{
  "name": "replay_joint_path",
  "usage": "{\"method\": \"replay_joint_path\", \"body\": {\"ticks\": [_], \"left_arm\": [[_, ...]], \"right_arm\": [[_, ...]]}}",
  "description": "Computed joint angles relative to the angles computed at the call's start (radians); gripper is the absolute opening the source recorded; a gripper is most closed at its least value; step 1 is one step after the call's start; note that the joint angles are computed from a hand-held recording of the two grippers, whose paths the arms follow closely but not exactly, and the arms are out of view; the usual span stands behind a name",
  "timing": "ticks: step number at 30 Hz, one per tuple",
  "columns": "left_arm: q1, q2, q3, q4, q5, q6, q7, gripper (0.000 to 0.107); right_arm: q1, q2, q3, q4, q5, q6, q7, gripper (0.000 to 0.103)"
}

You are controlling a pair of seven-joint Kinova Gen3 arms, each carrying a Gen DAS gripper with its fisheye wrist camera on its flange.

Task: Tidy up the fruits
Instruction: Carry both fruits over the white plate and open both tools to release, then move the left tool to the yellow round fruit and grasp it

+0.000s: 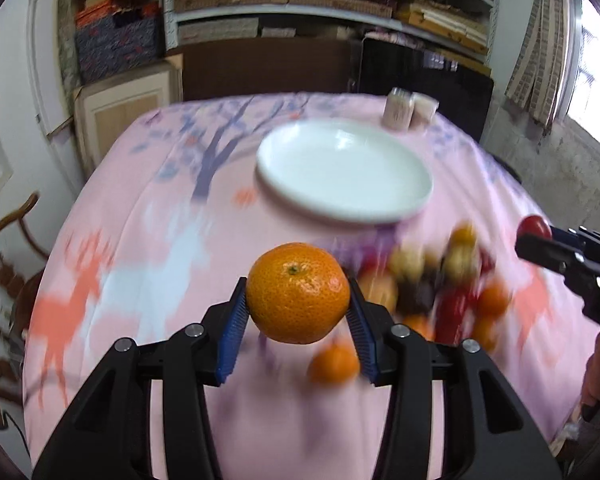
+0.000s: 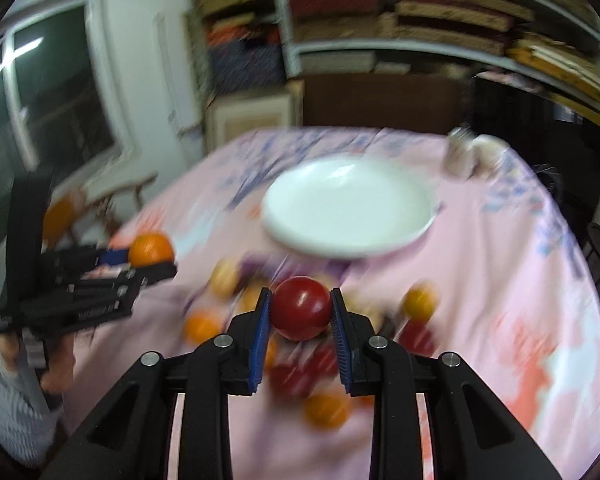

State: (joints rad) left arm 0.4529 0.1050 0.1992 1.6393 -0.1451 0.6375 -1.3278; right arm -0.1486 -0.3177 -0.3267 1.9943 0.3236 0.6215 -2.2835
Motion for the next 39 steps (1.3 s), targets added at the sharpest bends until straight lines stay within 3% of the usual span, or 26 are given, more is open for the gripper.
{"method": "replay_joint_path", "body": {"ticks": [2,4,8,11,14,15,17,18,22,25,26,28,30,33,37,39], "left_arm": [[-0.010,0.074,0.023,-0.093,0.007,0.000,-0.007,0.047],[0.005,0.150,0.019,-0.185,0.006,0.021,-0.001,0.046],[0.056,0.309,0.000,-0.371,-0.040,0.100,0.041,0.047],[0.103,0.397,-0.060,-0.501,0.008,0.196,0.017,0.047],[0.118,0.439,-0.076,-0.540,0.016,0.215,0.003,0.047],[0.129,0.442,-0.087,-0.537,0.007,0.206,0.008,0.050],[0.147,0.434,-0.105,-0.513,-0.013,0.177,0.016,0.063],[0.153,0.429,-0.112,-0.504,-0.022,0.166,0.022,0.071],[0.133,0.403,-0.098,-0.477,-0.012,0.144,0.013,0.074],[0.134,0.369,-0.094,-0.437,-0.070,0.126,0.073,0.083],[0.158,0.343,-0.122,-0.399,-0.104,0.097,0.114,0.087],[0.239,0.289,-0.215,-0.310,-0.181,0.021,0.195,0.092],[0.326,0.229,-0.307,-0.218,-0.250,-0.024,0.276,0.097],[0.402,0.145,-0.382,-0.079,-0.300,-0.071,0.389,0.099],[0.312,0.054,-0.275,0.092,-0.343,-0.137,0.490,0.099],[0.290,0.049,-0.242,0.121,-0.383,-0.118,0.541,0.099]], "right_arm": [[0.015,0.053,0.085,-0.047,-0.056,-0.033,0.081,0.029],[0.061,0.127,0.112,-0.091,-0.123,-0.055,0.163,0.029],[0.217,0.273,0.048,-0.164,-0.242,-0.074,0.324,0.029],[0.233,0.348,0.059,-0.190,-0.280,-0.093,0.365,0.029],[0.254,0.405,0.042,-0.219,-0.277,-0.090,0.377,0.031],[0.234,0.412,0.053,-0.221,-0.250,-0.088,0.352,0.032],[0.226,0.419,0.062,-0.219,-0.237,-0.092,0.338,0.059],[0.233,0.416,0.063,-0.208,-0.256,-0.111,0.348,0.062],[0.190,0.373,0.139,-0.152,-0.348,-0.214,0.421,0.062],[0.290,0.271,0.045,-0.064,-0.336,-0.336,0.377,0.066],[0.336,0.224,0.003,-0.035,-0.307,-0.376,0.336,0.082],[0.429,0.135,-0.074,0.032,-0.235,-0.458,0.255,0.100],[0.500,0.061,-0.133,0.100,-0.159,-0.509,0.182,0.100],[0.471,0.030,-0.116,0.161,-0.112,-0.480,0.108,0.100],[0.341,-0.068,0.033,0.277,-0.192,-0.505,0.115,0.100],[0.280,-0.112,0.101,0.338,-0.250,-0.532,0.144,0.100]]}}
